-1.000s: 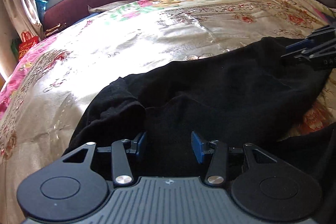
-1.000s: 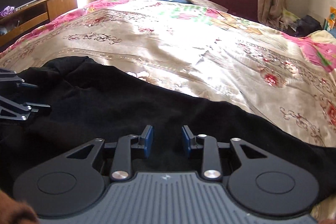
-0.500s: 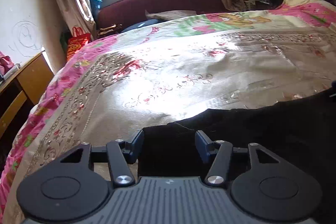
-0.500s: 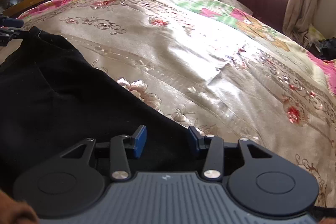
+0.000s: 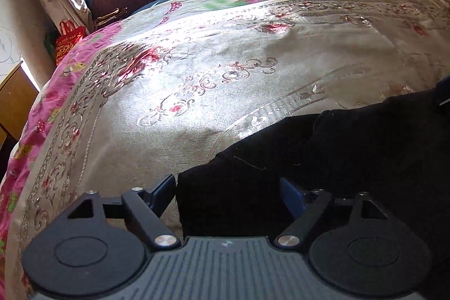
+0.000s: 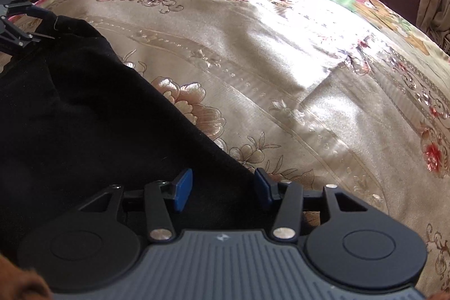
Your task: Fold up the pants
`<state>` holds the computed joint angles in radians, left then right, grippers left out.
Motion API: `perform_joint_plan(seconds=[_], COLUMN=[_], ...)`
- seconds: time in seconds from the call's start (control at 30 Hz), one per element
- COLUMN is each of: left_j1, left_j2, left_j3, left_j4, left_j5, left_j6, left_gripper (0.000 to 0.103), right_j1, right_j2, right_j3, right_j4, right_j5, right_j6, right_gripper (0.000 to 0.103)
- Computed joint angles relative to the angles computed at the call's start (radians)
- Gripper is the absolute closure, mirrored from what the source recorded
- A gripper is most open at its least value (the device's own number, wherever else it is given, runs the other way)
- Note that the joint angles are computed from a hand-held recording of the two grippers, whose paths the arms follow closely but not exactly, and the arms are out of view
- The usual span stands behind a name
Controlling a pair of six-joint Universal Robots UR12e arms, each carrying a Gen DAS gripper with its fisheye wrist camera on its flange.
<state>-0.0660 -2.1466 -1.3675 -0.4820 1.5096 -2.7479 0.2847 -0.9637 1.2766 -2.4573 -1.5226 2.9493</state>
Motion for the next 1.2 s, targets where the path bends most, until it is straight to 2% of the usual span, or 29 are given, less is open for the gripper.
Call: perform_joint_plan(seconds=[0.1, 0.2, 0.23, 0.27, 0.37, 0.5, 0.57, 0.6, 0.63, 0.67, 0.7, 0.73, 0.77, 0.87, 0.97, 1.07, 1.2], left_j1=[0.001, -0.011, -0.014, -0.013, -0.006, 0.008, 0.011, 0.013, 0.015, 0.016, 0.020, 0.023, 0.025, 0.022, 0.020, 0.023, 0.029], left_j2=[-0.002, -0.003, -0.002, 0.001, 0.015, 0.035, 0.044, 0.047, 0.051, 0.054, 0.058, 0.061, 0.066, 0.081, 0.099, 0.123, 0.181], left_j3=[-0.004, -0.011, -0.011, -0.011, -0.025, -0.052, -0.064, -0.069, -0.072, -0.075, -0.078, -0.079, -0.086, -0.106, -0.128, -0.155, -0.236], left_j4=[0.004, 0.039, 0.039, 0.036, 0.055, 0.081, 0.091, 0.094, 0.092, 0.092, 0.082, 0.071, 0.076, 0.088, 0.107, 0.122, 0.160], left_j5=[0.004, 0.048, 0.055, 0.048, 0.022, -0.029, -0.038, -0.043, -0.049, -0.046, -0.054, -0.062, -0.064, -0.064, -0.061, -0.065, -0.065], left_j6=[-0.025, -0.009, -0.009, -0.011, -0.001, -0.028, -0.024, -0.022, -0.024, -0.030, -0.040, -0.049, -0.056, -0.034, -0.008, -0.006, 0.019], left_gripper=[0.010, 0.026, 0.035, 0.043, 0.055, 0.060, 0.061, 0.062, 0.069, 0.075, 0.082, 0.083, 0.083, 0.083, 0.083, 0.083, 0.083], right_j1=[-0.003, -0.001, 0.001, 0.006, 0.014, 0.009, 0.004, 0.006, 0.009, 0.012, 0.018, 0.021, 0.022, 0.033, 0.047, 0.062, 0.090], right_j2=[-0.009, -0.002, 0.002, 0.005, 0.011, 0.032, 0.043, 0.045, 0.043, 0.039, 0.037, 0.035, 0.033, 0.022, -0.012, -0.069, -0.180], right_j3=[0.006, -0.009, -0.014, -0.017, -0.028, -0.061, -0.074, -0.072, -0.063, -0.052, -0.049, -0.050, -0.056, -0.054, -0.021, 0.040, 0.150], right_j4=[0.020, 0.040, 0.042, 0.033, 0.024, 0.053, 0.061, 0.052, 0.041, 0.028, 0.027, 0.037, 0.055, 0.062, 0.019, -0.044, -0.114], right_j5=[0.011, 0.008, 0.001, -0.017, -0.047, -0.029, -0.015, -0.020, -0.023, -0.024, -0.038, -0.046, -0.048, -0.083, -0.106, -0.101, -0.069], right_j6=[-0.023, -0.028, -0.027, -0.032, -0.076, -0.076, -0.056, -0.041, -0.036, -0.037, -0.029, -0.020, -0.006, 0.017, 0.020, 0.022, 0.020], right_gripper=[0.053, 0.053, 0.053, 0.053, 0.051, 0.043, 0.043, 0.045, 0.056, 0.060, 0.070, 0.089, 0.093, 0.096, 0.096, 0.096, 0.096])
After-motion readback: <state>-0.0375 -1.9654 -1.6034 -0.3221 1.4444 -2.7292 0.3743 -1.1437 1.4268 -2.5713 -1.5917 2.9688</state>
